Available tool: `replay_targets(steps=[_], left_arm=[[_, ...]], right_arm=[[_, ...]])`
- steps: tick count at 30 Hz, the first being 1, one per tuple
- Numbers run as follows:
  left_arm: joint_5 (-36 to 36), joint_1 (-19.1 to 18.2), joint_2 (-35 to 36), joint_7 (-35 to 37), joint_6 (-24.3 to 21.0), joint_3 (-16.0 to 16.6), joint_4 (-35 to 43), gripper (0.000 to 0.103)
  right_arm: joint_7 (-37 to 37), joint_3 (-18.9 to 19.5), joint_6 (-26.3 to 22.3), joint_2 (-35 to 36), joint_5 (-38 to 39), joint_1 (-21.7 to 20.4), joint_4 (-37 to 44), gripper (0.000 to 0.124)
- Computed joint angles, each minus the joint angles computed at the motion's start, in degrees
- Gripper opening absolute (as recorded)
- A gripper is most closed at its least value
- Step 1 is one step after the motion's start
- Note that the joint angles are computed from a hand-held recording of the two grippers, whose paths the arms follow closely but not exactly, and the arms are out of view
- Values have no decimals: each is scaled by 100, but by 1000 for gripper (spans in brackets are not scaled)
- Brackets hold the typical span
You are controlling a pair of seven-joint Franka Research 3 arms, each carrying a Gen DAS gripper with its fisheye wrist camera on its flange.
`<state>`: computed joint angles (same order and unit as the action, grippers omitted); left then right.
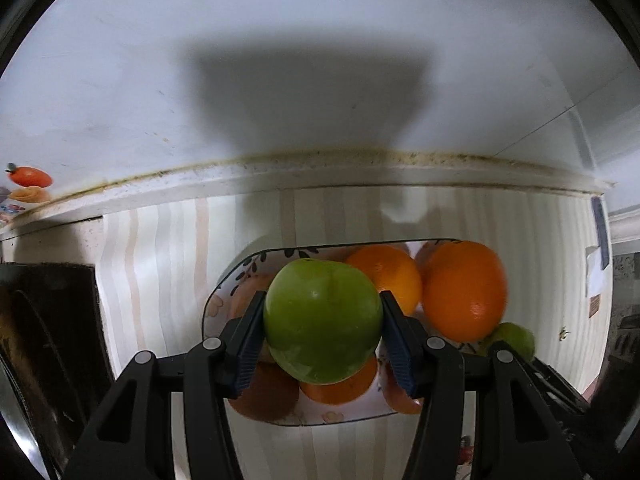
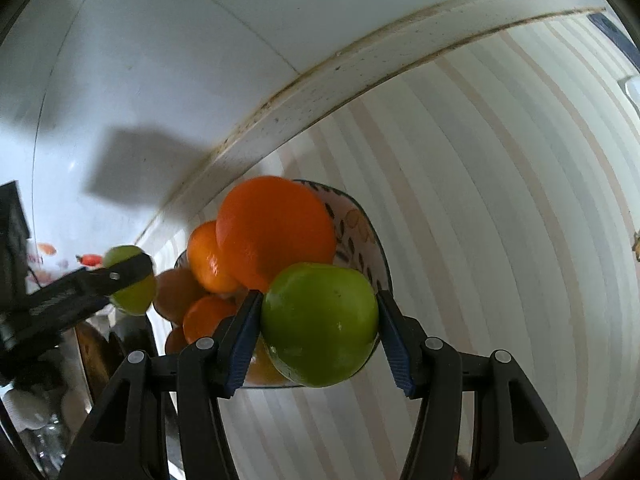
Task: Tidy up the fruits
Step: 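Carry both green apples onto the floral plate and open both tools, then lift both open tools away from the plate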
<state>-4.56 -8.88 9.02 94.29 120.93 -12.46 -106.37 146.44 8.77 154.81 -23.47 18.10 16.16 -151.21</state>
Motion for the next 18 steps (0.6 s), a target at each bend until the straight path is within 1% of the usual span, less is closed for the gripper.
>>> replay_targets(steps=[2, 3, 7, 9, 10, 12, 14, 15, 16, 17, 18], left_arm=[[111, -29, 53, -20, -23, -4, 0, 52], [183, -46, 5, -16, 104, -10, -84, 52], [345, -96, -44, -41, 176, -21, -175, 52], [367, -101, -62, -40, 180, -18, -192, 52], [383, -105, -63, -41, 174, -17, -191, 52], [397, -113, -25, -69, 121, -17, -143, 52], [258, -81, -13, -40, 50, -18, -98, 53], [153, -59, -11, -16, 2, -19, -73, 57], [75, -40, -32, -8, -16, -17, -76, 59], [45, -38, -70, 0, 4, -20, -109, 64], [19, -27, -119, 31, 13, -14, -137, 72]], right_arm=[[79, 33, 140, 8, 3, -26, -52, 59], [117, 54, 247, 29, 15, -22, -102, 60], [139, 12, 624, 49, 249, 103, -285, 60], [-41, -135, 839, 70, 534, 310, -359, 61], [-53, -130, 854, 50, 561, 307, -372, 65], [-33, -65, 826, 14, 504, 246, -354, 71], [9, 20, 677, 1, 361, 155, -271, 79], [-27, 14, 642, 14, 340, 169, -234, 84], [-46, 9, 629, -1, 337, 182, -222, 85], [-24, 39, 564, -9, 283, 155, -188, 86], [8, 88, 433, -9, 176, 106, -127, 88]])
